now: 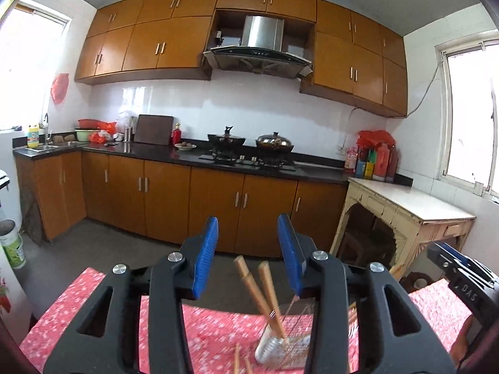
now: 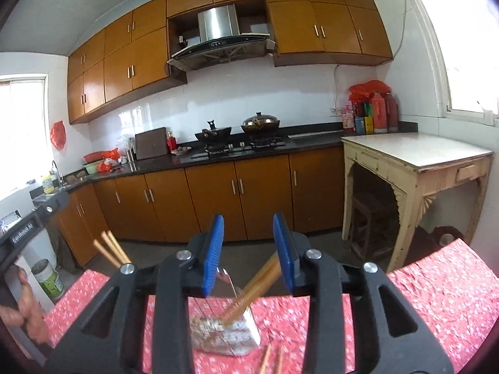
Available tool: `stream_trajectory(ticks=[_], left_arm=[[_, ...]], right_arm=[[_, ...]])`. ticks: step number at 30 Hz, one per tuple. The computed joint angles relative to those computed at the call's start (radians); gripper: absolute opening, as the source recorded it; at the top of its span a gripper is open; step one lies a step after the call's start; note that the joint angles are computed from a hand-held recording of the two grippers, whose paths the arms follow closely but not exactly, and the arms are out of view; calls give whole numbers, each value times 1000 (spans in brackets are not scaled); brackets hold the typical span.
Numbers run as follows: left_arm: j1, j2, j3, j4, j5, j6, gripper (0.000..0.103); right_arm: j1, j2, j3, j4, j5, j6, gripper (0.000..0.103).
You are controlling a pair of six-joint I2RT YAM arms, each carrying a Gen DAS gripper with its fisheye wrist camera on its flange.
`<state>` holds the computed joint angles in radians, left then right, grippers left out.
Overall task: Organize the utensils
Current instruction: 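Move both open tools back over the chopsticks on the tablecloth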
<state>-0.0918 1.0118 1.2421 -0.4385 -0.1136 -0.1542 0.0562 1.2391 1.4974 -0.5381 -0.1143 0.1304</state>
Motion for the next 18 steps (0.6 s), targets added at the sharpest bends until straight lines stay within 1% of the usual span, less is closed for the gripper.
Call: stream_trajectory(ticks=[1,2,4,5,6,8,10,11,13,14,15,18], left_arm=[[14,-19,-13,-11,12,2,42],[31,-45,-32,-23,26,5,45],[69,-109,-88,-51,51,9,50],[87,-135,-116,-67,65,12,50],[107,-170,-156,-89,83,17,50],[131,-211,-214,-115,101,27,51],[134,-264,-289,-132,93,44,52],[128,-280,-312,-137,80,50,56],[113,-335,-387,-154,57,63,58],[123,-356,-409,-165,67,70,58],[128,-380,-441,-181,71,75,58],[161,-445,-503,-224,110,82,58]], right_arm=[[-25,-53,-56,-22,-13,-13,34],[-25,-56,-61,-15,-13,-13,34],[-58,-126,-148,-33,-39,-23,34],[-86,-178,-213,-64,-53,-34,34],[-86,-185,-229,-44,-52,-31,34],[-97,-236,-312,-61,-54,-46,34],[-100,-282,-400,-75,-48,-57,34],[-101,-305,-448,-86,-47,-58,34],[-103,-329,-518,-111,-57,-56,34],[-90,-365,-582,-161,-55,-51,34],[-89,-372,-596,-144,-53,-47,34],[-67,-469,-707,-192,-50,-39,34]])
